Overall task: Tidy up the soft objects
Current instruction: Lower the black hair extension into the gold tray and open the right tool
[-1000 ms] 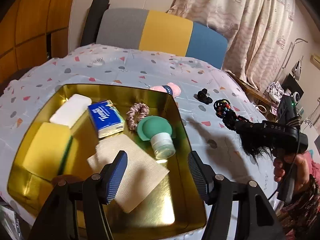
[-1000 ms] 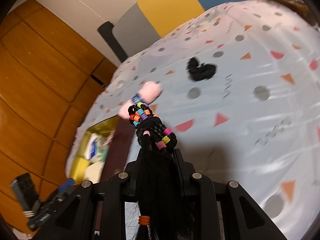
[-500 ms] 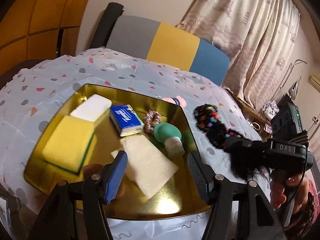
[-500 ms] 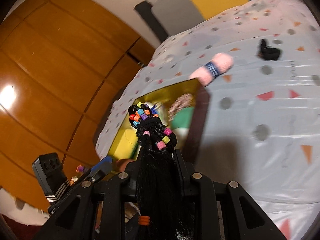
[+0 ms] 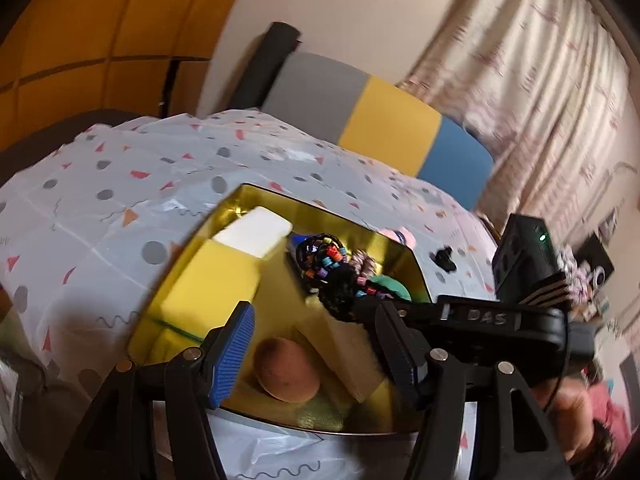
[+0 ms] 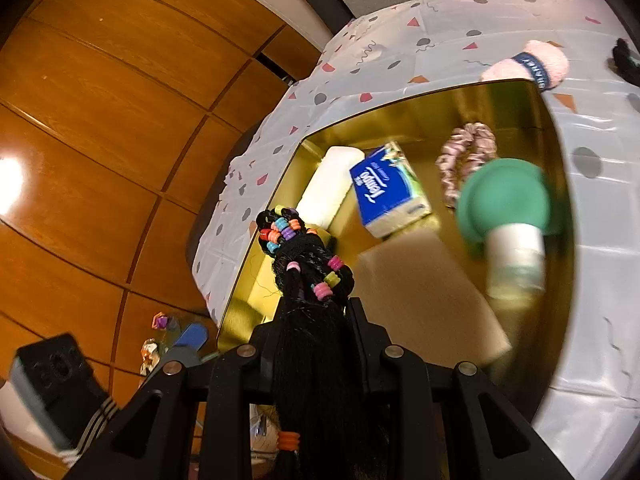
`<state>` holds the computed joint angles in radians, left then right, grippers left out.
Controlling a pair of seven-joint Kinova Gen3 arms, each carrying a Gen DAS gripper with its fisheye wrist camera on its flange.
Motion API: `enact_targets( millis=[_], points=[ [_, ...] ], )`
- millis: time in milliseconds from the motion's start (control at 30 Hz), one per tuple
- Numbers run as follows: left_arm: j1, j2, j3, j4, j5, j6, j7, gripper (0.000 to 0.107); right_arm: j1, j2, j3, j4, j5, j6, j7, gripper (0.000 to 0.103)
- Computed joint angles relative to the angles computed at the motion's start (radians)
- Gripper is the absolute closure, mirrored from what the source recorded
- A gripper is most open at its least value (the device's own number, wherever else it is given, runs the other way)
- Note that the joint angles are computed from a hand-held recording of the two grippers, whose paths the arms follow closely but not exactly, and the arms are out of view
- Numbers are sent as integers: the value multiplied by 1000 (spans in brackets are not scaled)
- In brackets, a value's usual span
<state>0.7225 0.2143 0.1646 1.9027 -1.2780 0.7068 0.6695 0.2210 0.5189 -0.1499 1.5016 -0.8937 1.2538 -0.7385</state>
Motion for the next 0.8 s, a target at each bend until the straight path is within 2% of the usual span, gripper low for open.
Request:
enact_targets(
  millis=[67,233,367,567,800],
  points=[
    [-6,-5,-4,12,-3,-13,32,44,-26,3,0,2,-6,-34,-34,76],
    [-10,0,-3,7,20,-17,18,44,-77,3,-4,13,-2,-139,-111,72],
    [0,6,-4,0,25,-3,4,44,-92,-9,-16,17,29,-199,-125,55],
    [0,11,-5,-7,47,-8,-24,44,-65,-60,-31,60,41,-254,-6,53],
    [8,43,-13,-65,158,-5,-185,44,-40,-152,1,127,75,-335,149,53]
  ],
)
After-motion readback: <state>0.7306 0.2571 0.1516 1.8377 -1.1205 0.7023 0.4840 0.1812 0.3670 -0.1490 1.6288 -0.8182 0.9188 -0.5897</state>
